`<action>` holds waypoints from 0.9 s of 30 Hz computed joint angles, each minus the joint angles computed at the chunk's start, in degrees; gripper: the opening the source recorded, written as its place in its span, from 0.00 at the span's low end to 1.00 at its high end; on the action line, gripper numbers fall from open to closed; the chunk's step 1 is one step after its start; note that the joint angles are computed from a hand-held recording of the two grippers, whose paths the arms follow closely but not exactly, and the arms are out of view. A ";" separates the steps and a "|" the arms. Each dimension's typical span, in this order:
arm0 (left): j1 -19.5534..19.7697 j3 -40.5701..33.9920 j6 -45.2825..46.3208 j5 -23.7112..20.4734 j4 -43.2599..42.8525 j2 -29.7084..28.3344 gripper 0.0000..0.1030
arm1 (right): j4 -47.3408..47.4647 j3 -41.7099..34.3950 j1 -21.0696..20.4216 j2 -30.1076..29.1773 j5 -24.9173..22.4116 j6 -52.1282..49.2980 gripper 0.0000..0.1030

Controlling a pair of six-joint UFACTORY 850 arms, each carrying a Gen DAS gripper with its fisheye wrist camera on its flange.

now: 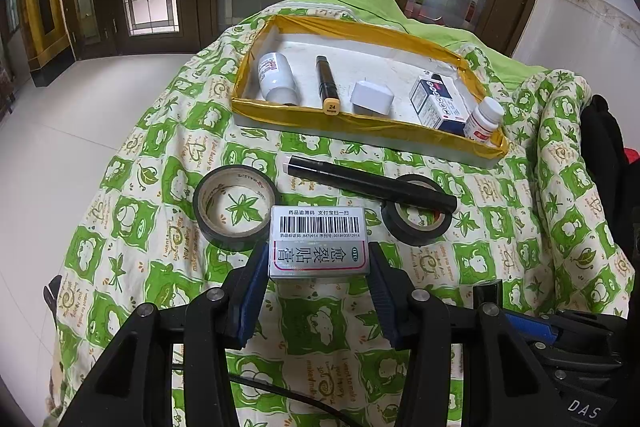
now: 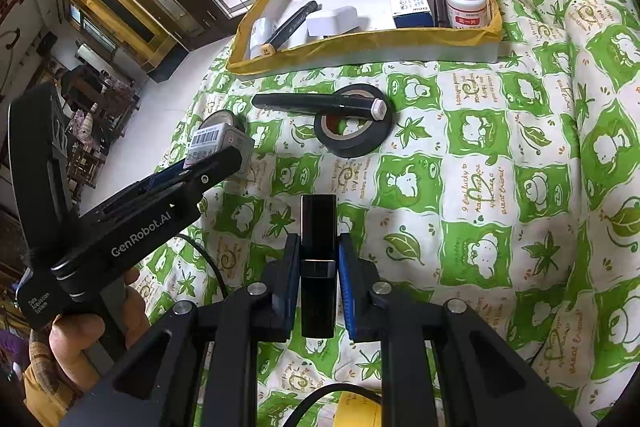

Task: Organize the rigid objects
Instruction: 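Lift the barcode box and black marker and carry them toward the tray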

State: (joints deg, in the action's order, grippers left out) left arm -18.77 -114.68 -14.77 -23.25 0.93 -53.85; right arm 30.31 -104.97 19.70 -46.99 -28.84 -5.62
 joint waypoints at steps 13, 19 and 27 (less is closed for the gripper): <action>0.36 -0.05 1.22 0.13 -2.88 0.05 0.49 | -2.41 -2.82 0.39 -0.09 0.46 2.86 0.17; 0.40 0.03 1.71 0.33 -3.44 0.07 0.49 | -4.47 -5.34 0.60 -0.77 1.88 5.29 0.17; 0.18 -1.05 2.59 -0.50 -3.65 -0.65 0.49 | -6.73 -10.74 0.39 -2.92 3.03 8.57 0.17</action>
State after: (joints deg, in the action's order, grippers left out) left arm -18.58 -115.73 -12.18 -23.76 -2.72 -54.50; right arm 23.57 -115.71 20.08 -49.92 -25.81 2.96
